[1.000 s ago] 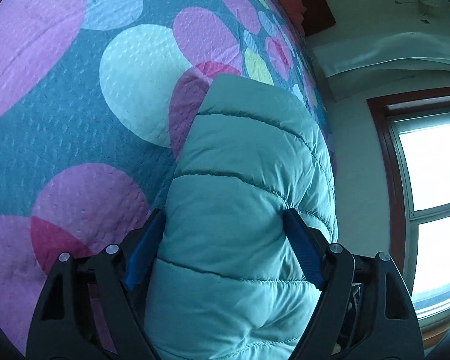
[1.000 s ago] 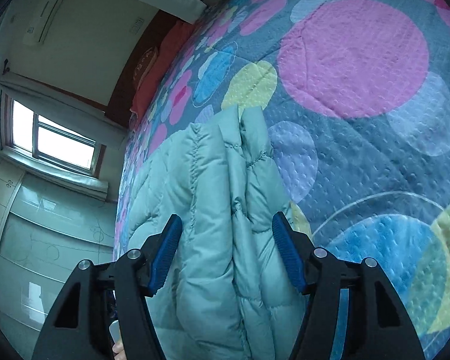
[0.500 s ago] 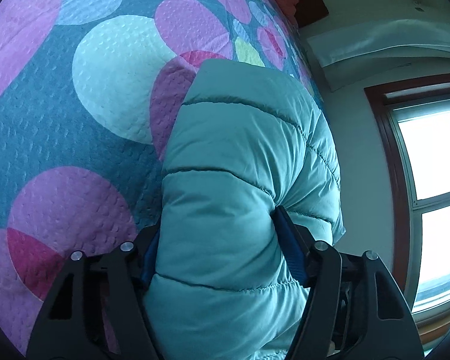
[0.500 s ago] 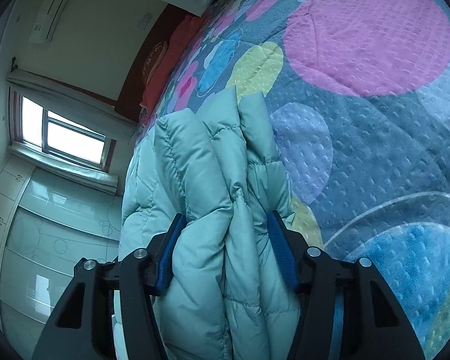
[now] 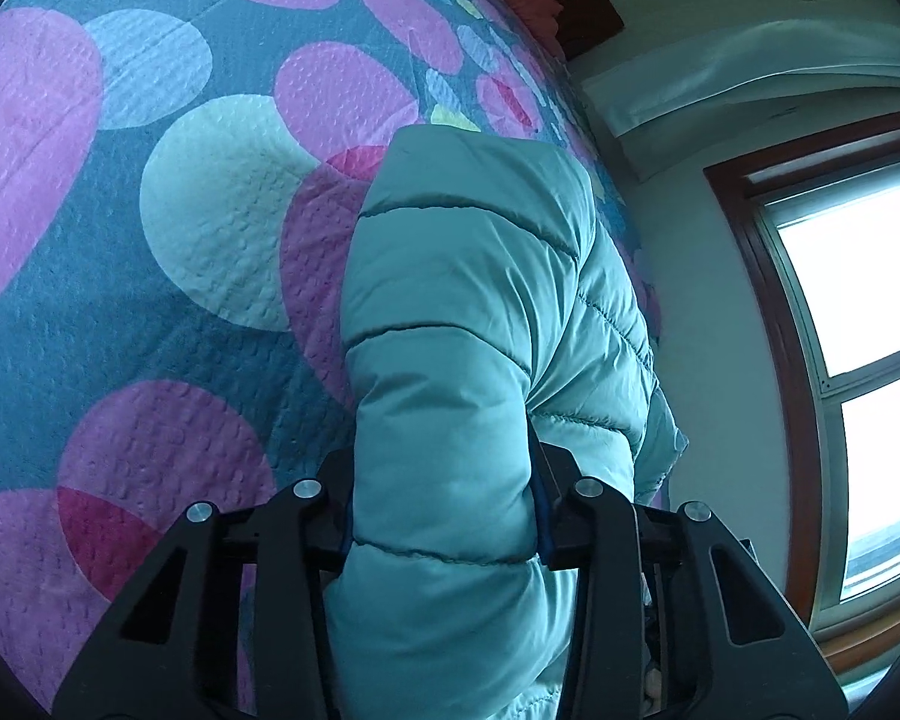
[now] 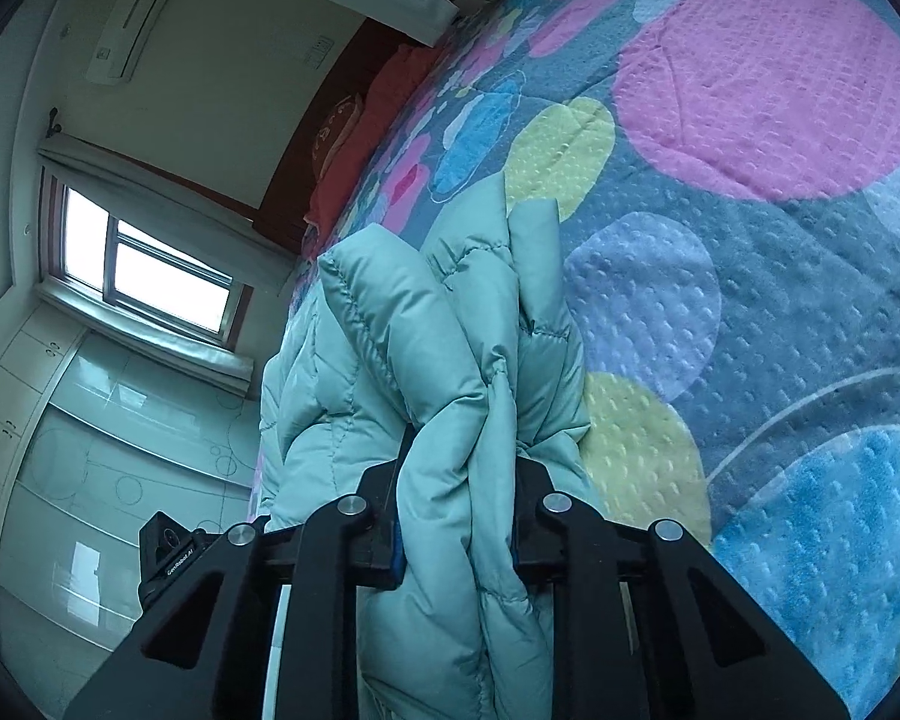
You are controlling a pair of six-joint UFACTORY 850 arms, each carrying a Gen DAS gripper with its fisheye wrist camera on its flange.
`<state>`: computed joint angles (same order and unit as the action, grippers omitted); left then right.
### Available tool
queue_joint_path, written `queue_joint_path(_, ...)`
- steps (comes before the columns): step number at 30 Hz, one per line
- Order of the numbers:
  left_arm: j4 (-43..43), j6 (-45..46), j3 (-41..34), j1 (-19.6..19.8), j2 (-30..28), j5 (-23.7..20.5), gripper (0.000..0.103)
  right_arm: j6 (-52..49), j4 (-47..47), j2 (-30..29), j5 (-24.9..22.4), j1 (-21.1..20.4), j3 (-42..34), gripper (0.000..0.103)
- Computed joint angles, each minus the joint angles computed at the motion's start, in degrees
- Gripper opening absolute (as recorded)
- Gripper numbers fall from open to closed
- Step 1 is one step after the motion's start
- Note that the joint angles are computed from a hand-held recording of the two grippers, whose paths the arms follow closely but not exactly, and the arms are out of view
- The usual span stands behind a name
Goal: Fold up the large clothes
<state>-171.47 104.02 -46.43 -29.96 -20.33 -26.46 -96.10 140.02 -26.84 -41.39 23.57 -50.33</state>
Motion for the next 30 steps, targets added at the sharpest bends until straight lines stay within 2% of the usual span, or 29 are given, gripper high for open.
queue_joint_path(8,-3.5,5.0,3.8,3.1,3.8,0.2,0.039,2.7,-2.8,-4.8,0.7,2.4,-7.4,0.019)
queue_joint_path(13,1.9,-0.7,6.3,6.7,4.8,-1.3,0.041,7.1,-7.7,-8.5,4.4,4.3,-13.8,0.019)
queue_joint_path(16,5.2,-4.4,6.9,8.0,4.5,-2.7,0.048,7.8,-9.8,-8.8,9.4,5.2,-16.2,0.029)
queue_joint_path(18,5.9,-5.2,7.1,8.4,4.4,-2.8,0.054,6.8,-9.7,-8.5,13.7,5.8,-17.1,0.049)
queue_joint_path(19,5.9,-5.5,7.2,8.5,4.3,-2.7,0.06,6.3,-9.2,-8.4,14.9,5.9,-17.3,0.053)
queue_joint_path(21,6.9,-6.1,6.9,8.6,3.9,-2.7,0.06,6.2,-8.8,-8.7,14.7,5.7,-17.3,0.057)
queue_joint_path(23,7.5,-5.9,6.5,8.7,3.4,-2.9,0.057,9.7,-11.4,-9.9,11.9,4.9,-17.9,0.057)
queue_joint_path(25,7.5,-5.3,6.7,8.9,3.4,-4.1,0.046,12.6,-13.7,-11.4,7.8,4.2,-18.7,0.053)
queue_joint_path(27,6.6,-3.6,7.0,9.3,4.1,-4.8,0.04,14.2,-14.9,-12.7,3.9,3.6,-19.9,0.029)
queue_joint_path(30,3.9,1.1,7.0,10.0,5.3,-3.8,0.037,14.5,-16.3,-14.1,3.0,3.9,-23.0,0.018)
